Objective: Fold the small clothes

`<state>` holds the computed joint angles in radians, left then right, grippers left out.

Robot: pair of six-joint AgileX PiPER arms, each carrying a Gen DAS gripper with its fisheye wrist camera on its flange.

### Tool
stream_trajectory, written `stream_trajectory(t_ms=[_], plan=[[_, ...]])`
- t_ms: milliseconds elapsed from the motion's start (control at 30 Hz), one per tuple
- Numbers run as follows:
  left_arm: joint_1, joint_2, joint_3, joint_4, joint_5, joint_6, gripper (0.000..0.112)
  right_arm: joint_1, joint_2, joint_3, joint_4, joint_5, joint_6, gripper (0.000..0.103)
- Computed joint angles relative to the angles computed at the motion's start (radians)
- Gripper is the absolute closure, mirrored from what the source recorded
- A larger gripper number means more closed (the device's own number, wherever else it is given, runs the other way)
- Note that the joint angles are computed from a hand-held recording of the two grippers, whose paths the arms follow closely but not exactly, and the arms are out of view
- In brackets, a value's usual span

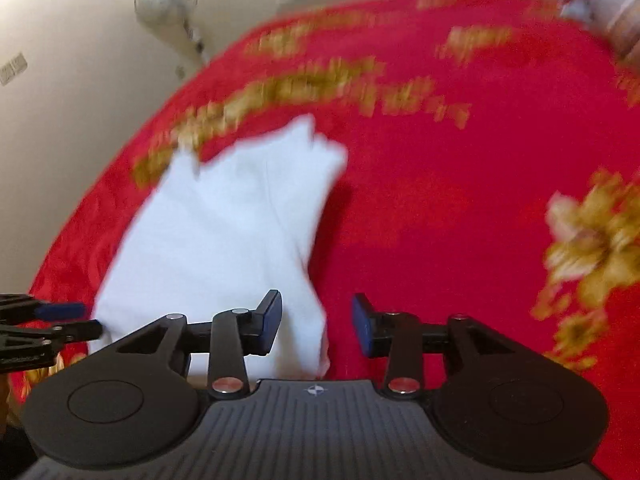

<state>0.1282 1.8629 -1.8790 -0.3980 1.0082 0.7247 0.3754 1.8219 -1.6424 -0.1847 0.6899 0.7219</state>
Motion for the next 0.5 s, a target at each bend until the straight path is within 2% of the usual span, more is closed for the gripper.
stream_trajectory(t_ms=[67, 133, 167, 233, 300, 367, 433, 500], plan=[[0.012, -0.099, 0.089, -0.06, -0.063, 0.021, 0.017, 0.06, -0.046, -0.011, -0.173, 0.06, 0.129, 0.057], [0.025, -0.204, 0.188, -0.122, -0.106, 0.057, 0.014, 0.128, -0.084, -0.041, -0.309, 0.143, 0.22, 0.043], [0.028, -0.251, 0.229, -0.143, -0.13, 0.067, 0.009, 0.157, -0.109, -0.04, -0.361, 0.174, 0.248, 0.04], [0.031, -0.363, 0.334, -0.188, -0.184, 0.083, 0.01, 0.229, -0.143, -0.038, -0.469, 0.236, 0.31, 0.03], [0.037, -0.468, 0.429, -0.211, -0.233, 0.062, 0.01, 0.302, -0.174, -0.021, -0.558, 0.302, 0.38, 0.025], [0.031, -0.542, 0.498, -0.181, -0.26, -0.024, 0.01, 0.355, -0.187, -0.007, -0.606, 0.348, 0.45, 0.021], [-0.003, -0.601, 0.579, -0.114, -0.299, -0.154, 0.01, 0.4, -0.196, 0.024, -0.65, 0.369, 0.532, 0.02], [-0.025, -0.633, 0.658, -0.072, -0.342, -0.21, 0.01, 0.434, -0.19, 0.06, -0.691, 0.371, 0.618, 0.02]])
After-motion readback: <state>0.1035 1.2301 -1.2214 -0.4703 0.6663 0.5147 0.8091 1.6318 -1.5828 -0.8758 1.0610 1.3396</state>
